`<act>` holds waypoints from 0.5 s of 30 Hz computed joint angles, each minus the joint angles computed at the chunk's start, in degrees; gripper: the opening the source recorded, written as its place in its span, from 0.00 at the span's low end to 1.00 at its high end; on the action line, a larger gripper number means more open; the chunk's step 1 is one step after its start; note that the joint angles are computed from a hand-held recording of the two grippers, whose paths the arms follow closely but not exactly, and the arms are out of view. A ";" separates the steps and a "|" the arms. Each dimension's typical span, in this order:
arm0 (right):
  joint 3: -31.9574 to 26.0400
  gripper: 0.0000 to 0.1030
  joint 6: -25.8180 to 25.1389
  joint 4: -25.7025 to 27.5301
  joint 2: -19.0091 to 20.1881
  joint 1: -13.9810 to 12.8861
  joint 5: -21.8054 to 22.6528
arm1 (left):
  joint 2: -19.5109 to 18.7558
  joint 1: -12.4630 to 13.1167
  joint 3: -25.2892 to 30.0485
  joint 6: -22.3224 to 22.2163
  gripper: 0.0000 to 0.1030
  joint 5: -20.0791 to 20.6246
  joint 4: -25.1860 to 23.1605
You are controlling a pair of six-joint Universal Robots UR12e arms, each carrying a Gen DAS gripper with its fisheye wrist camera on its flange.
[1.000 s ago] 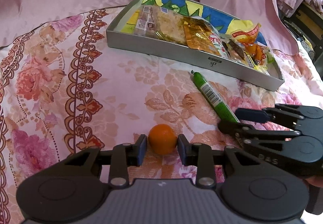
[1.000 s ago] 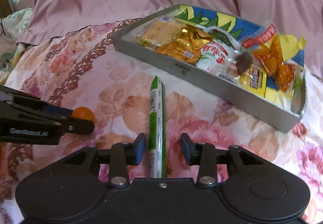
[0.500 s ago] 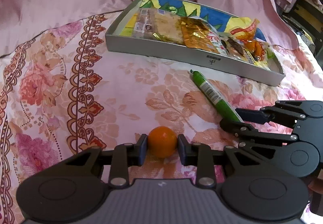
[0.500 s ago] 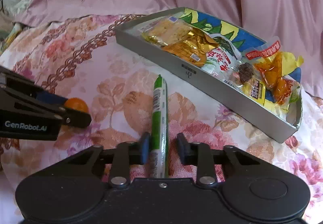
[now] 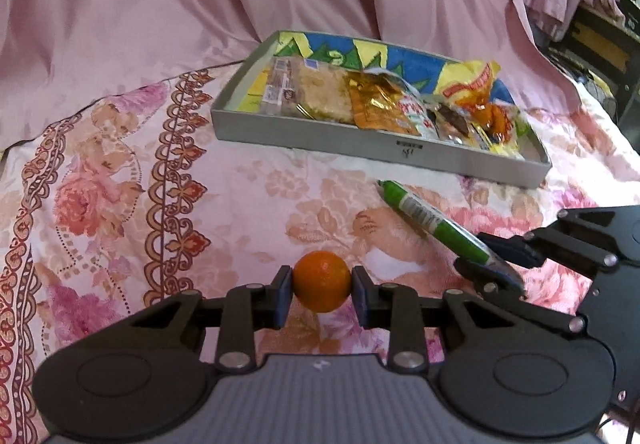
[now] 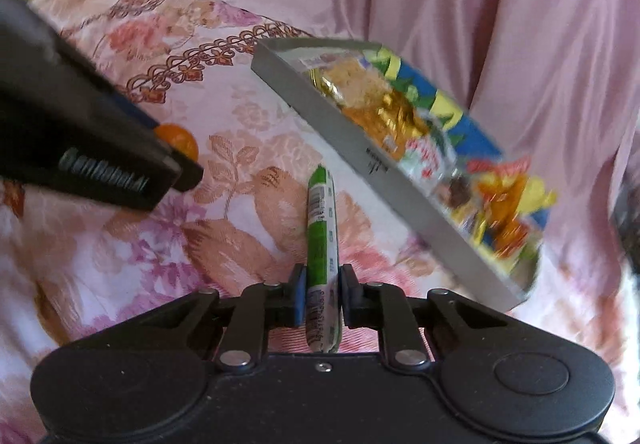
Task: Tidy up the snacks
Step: 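Carry the orange and green sausage into the tray with both tools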
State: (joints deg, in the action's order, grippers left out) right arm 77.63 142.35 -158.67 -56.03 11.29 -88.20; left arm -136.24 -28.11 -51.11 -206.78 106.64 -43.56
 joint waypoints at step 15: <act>1.72 0.17 -12.08 -12.33 1.23 0.84 -3.70 | 0.32 0.22 -0.66 -3.08 0.33 1.71 3.13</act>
State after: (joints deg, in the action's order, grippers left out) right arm 79.35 130.27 -171.01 -54.80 12.12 -91.90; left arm -135.92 -27.90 -51.76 -209.87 108.35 -40.43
